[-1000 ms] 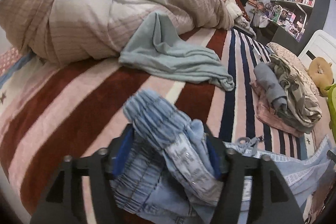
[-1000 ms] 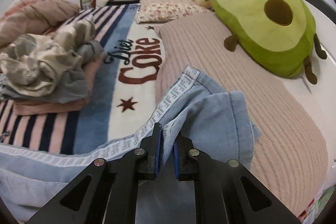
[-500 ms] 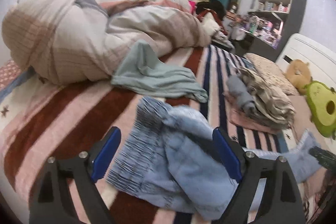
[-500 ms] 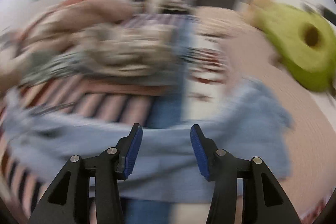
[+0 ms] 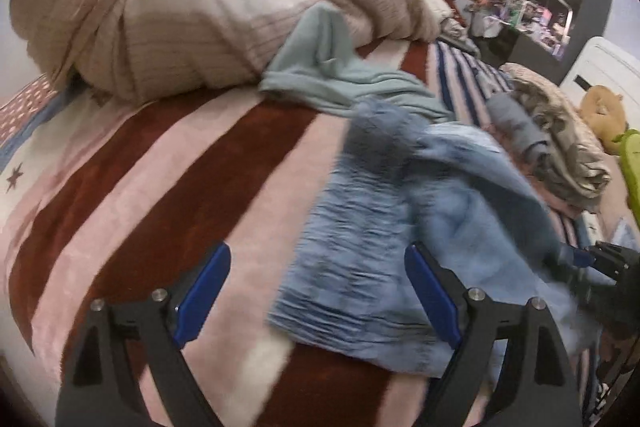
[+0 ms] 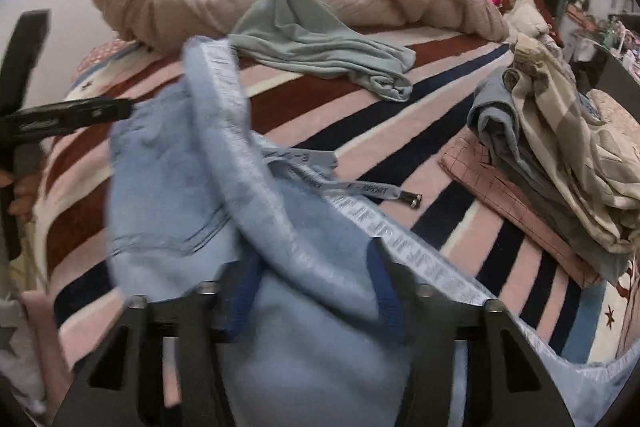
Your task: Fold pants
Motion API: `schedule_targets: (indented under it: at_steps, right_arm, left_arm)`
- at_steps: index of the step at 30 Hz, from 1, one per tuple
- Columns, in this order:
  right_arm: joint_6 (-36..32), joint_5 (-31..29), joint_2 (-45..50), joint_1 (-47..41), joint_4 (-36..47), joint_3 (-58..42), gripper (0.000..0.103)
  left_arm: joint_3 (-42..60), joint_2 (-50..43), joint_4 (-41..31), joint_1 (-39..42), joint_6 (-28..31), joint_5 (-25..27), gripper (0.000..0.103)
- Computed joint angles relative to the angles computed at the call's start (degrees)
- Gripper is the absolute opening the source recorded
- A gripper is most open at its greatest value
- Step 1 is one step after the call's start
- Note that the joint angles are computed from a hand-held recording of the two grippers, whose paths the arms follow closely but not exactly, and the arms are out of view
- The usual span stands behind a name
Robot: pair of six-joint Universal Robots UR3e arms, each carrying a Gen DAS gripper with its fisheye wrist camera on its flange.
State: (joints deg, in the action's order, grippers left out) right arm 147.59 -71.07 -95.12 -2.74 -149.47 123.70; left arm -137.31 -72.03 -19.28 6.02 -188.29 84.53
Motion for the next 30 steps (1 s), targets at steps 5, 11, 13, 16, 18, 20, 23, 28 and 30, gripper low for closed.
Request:
schedule_targets:
  at_steps: [5,11,13,16,18,20,23,28,30]
  right_arm:
    - [12.4,-5.5,10.9,1.6,-4.0,-7.1,0.003]
    - [17.0,-10.7,20.2,3.4,-3.4,-15.6,0.011]
    - [18.4,-10.1,19.0,2.2,-3.6,-14.5,0.026]
    - [17.7,-7.9,13.2,-1.5,-2.8,-10.3,0.042]
    - [14.6,-6.1,6.4,-5.8,-0.1,-6.1,0.049]
    - [11.7,-5.5,-1.2,-11.0,2.5,-2.0,0.05]
    - [6.4,-6.2,-11.8,-21.1,6.9,2.0,0.052]
    - [-4.4,-6.5,-18.4,-41.2,8.2,3.0,0.052]
    - [-8.2,-6.0,-17.8,-49.5,6.0,2.4,0.052]
  left_arm:
    - [-4.8,0.3,0.1,9.9,4.5,-12.2,0.065]
    - [-5.2,0.1,-0.2,11.9,7.4,-17.1,0.047]
    - [-5.3,1.1,-2.6,12.9,9.3,-19.6,0.035]
    - [-6.0,2.2,-0.9,11.7,9.4,-16.5,0.011]
    - [-6.4,4.2,-2.2,12.7,8.1,-14.1,0.0]
    - [-6.2,4.1,-1.4,11.2,6.4,-7.3,0.0]
    - [-9.0,13.4,-11.6,21.1,11.9,-17.0,0.0]
    - [-8.4,15.5,-10.8,18.2,10.2,-15.9,0.015]
    - [-7.4,12.6,-8.3,15.0,8.4,-15.9,0.034]
